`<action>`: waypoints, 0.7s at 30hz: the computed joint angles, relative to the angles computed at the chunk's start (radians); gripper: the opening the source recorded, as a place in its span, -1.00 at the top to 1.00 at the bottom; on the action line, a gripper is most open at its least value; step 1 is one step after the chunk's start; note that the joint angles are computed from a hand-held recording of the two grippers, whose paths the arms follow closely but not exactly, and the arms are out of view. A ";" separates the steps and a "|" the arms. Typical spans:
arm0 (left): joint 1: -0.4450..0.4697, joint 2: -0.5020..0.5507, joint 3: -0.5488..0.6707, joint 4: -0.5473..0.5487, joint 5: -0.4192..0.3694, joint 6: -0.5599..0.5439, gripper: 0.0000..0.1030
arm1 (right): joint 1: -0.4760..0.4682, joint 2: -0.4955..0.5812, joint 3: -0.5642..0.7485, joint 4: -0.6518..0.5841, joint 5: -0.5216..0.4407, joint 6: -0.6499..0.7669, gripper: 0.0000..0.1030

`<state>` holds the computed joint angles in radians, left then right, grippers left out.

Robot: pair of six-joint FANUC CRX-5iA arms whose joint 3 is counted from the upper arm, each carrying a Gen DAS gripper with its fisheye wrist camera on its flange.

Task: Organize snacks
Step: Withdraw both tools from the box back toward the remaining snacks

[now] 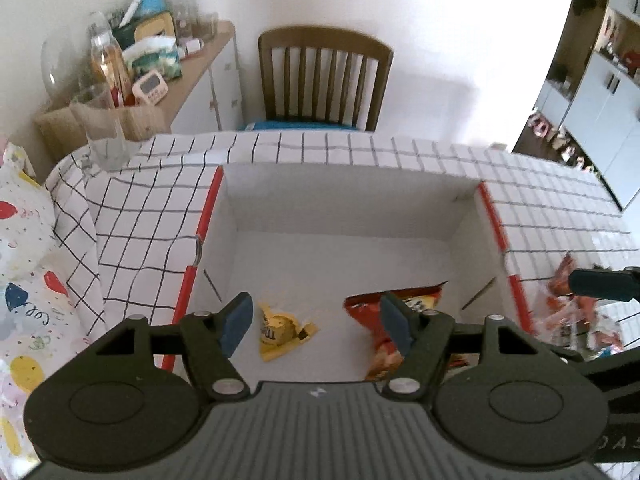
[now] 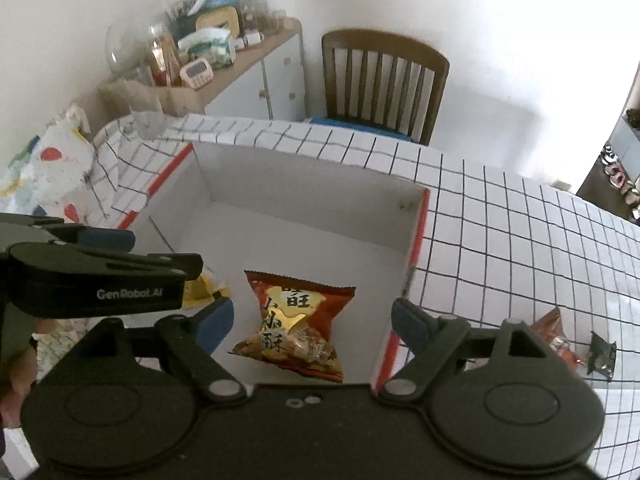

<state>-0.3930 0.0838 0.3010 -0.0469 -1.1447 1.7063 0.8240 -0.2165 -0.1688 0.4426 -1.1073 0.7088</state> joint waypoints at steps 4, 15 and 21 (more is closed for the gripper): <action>-0.035 -0.043 -0.015 -0.040 0.039 0.037 -0.55 | 0.021 -0.057 -0.027 0.025 0.000 -0.009 -0.78; -0.148 -0.112 -0.021 -0.088 0.064 0.125 -0.57 | 0.078 -0.240 -0.114 0.085 -0.037 -0.029 -0.99; -0.241 -0.128 -0.008 -0.163 0.065 0.206 -0.59 | 0.093 -0.364 -0.162 0.087 -0.080 -0.025 -0.99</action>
